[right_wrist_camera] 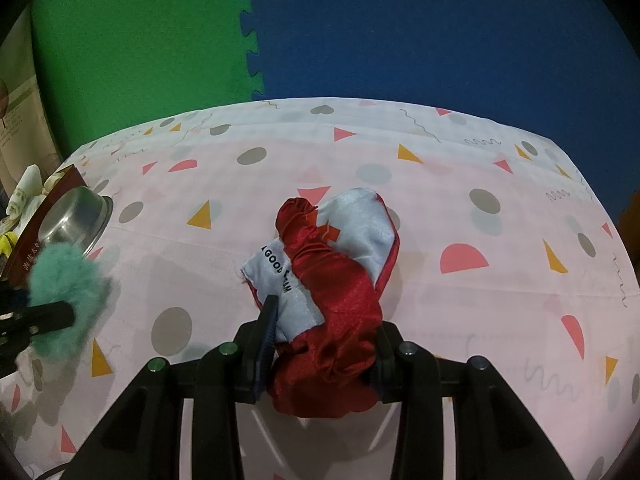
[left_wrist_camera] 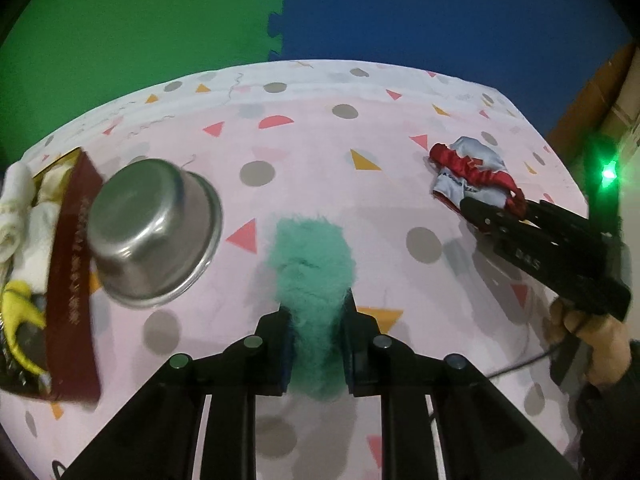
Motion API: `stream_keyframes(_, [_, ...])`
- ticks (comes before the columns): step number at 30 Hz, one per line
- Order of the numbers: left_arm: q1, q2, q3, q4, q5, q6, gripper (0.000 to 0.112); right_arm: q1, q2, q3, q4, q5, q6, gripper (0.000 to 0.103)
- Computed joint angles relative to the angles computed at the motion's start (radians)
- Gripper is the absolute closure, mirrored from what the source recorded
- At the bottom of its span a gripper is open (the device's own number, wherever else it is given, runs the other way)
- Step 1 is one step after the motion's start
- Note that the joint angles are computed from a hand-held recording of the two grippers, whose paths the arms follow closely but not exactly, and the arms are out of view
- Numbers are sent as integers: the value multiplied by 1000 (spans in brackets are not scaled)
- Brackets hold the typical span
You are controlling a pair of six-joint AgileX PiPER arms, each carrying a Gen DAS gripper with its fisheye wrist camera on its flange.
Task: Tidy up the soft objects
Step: 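Grasp the green fluffy scrunchie with the left gripper while the right gripper holds the red pouch, then carry the green scrunchie with the left gripper into the gold tray and release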
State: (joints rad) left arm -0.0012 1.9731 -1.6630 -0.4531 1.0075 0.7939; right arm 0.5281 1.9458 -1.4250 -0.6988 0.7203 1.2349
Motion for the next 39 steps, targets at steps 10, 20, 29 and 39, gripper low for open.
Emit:
stream_keyframes(10, [141,-98,41,-22,14,42,95,1,1,-1,1,1,0,64])
stream_keyframes(20, [289,-40,-97,5,35,7,95,1,3,-4,0,5,-2,64])
stream_keyframes(29, [378,84,-301,39,69,-51,95,2,6,-9,1,9,-6,64])
stream_keyframes(39, [423,256,-548,66,153,-125,95,1,8,-13,4,14,-14,64])
